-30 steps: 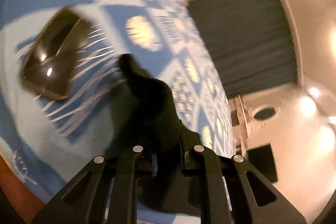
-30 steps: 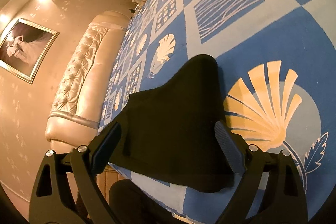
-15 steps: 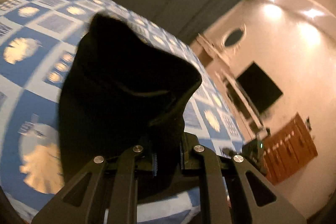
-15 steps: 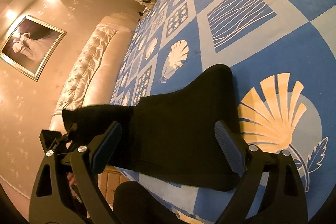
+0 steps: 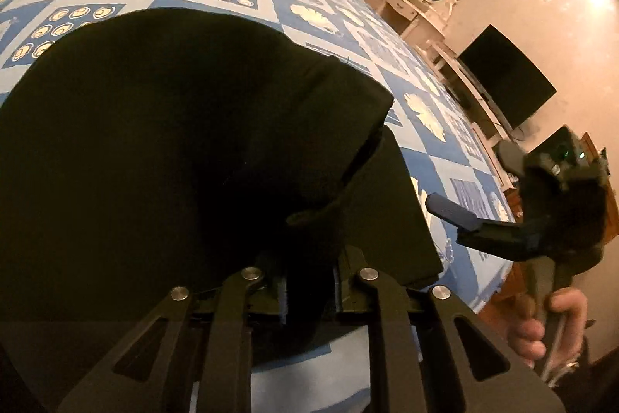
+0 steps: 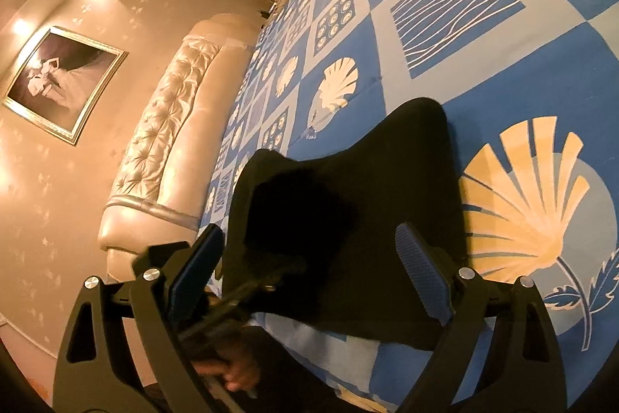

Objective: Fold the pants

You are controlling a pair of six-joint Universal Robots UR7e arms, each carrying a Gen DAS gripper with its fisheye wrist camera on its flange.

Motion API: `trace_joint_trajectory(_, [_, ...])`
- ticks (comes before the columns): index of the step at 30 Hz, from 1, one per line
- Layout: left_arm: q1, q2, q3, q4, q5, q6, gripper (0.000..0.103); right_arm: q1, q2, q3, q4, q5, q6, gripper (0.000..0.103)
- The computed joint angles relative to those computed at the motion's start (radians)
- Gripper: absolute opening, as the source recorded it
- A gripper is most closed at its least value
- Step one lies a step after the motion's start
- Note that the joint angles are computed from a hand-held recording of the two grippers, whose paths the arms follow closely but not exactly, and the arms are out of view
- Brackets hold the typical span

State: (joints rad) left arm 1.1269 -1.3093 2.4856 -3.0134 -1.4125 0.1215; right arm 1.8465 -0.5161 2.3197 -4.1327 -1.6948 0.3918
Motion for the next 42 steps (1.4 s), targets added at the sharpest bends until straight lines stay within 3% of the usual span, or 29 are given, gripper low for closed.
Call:
trace_joint_trajectory(2, [-0.025,-0.003,0.018,-0.029,0.020,0.013,0.030,0.003,-0.005,-0.004,0.012,0.004,-0.003,0.091])
trace_joint_trajectory(5, [-0.042,-0.048,0.034,0.018,-0.040,0.054,0.043,0.003,-0.002,-0.002,0.005,0.013,0.003,0.091])
trace_joint_trajectory(6, [-0.046,-0.073,0.041,0.040,-0.065,0.071,0.046,-0.002,-0.001,-0.001,0.002,0.024,0.007,0.091])
trace_joint_trajectory(8, [-0.059,-0.162,0.054,0.120,-0.108,0.103,0.060,-0.014,0.010,-0.002,-0.005,0.053,0.023,0.091])
trace_joint_trajectory(11, [-0.042,-0.276,0.064,0.133,-0.134,0.136,0.068,-0.009,0.005,-0.013,0.036,0.037,0.023,0.091])
trace_joint_trajectory(15, [0.064,-0.321,-0.016,0.123,-0.100,0.113,0.070,-0.001,-0.008,-0.037,0.099,0.008,0.026,0.091])
trace_joint_trajectory(20, [0.276,-0.221,-0.194,0.158,-0.093,-0.068,0.070,-0.026,0.021,-0.086,0.120,0.053,0.025,0.091])
trace_joint_trajectory(23, [0.340,-0.177,-0.251,0.210,-0.060,-0.112,0.070,-0.039,0.042,-0.113,0.143,0.038,0.030,0.096])
trace_joint_trajectory(30, [0.359,-0.128,-0.293,0.264,-0.069,-0.141,0.070,-0.019,0.027,-0.159,0.289,0.023,-0.036,0.098])
trace_joint_trajectory(36, [0.364,-0.122,-0.302,0.270,-0.076,-0.146,0.070,0.033,0.025,-0.244,0.491,-0.073,-0.092,0.097])
trace_joint_trajectory(37, [0.367,-0.132,-0.293,0.272,-0.080,-0.148,0.070,0.042,0.026,-0.257,0.515,-0.091,-0.095,0.087])
trace_joint_trajectory(38, [0.369,-0.130,-0.295,0.275,-0.085,-0.154,0.070,0.047,0.026,-0.263,0.531,-0.096,-0.092,0.048])
trace_joint_trajectory(39, [0.374,-0.132,-0.295,0.276,-0.087,-0.152,0.070,0.040,0.023,-0.267,0.557,-0.076,-0.082,0.028])
trace_joint_trajectory(40, [0.374,-0.132,-0.295,0.275,-0.085,-0.153,0.070,0.033,0.024,-0.268,0.567,-0.062,-0.072,0.018])
trace_joint_trajectory(42, [0.373,-0.135,-0.294,0.277,-0.084,-0.151,0.070,0.040,0.023,-0.274,0.586,-0.079,-0.074,0.018])
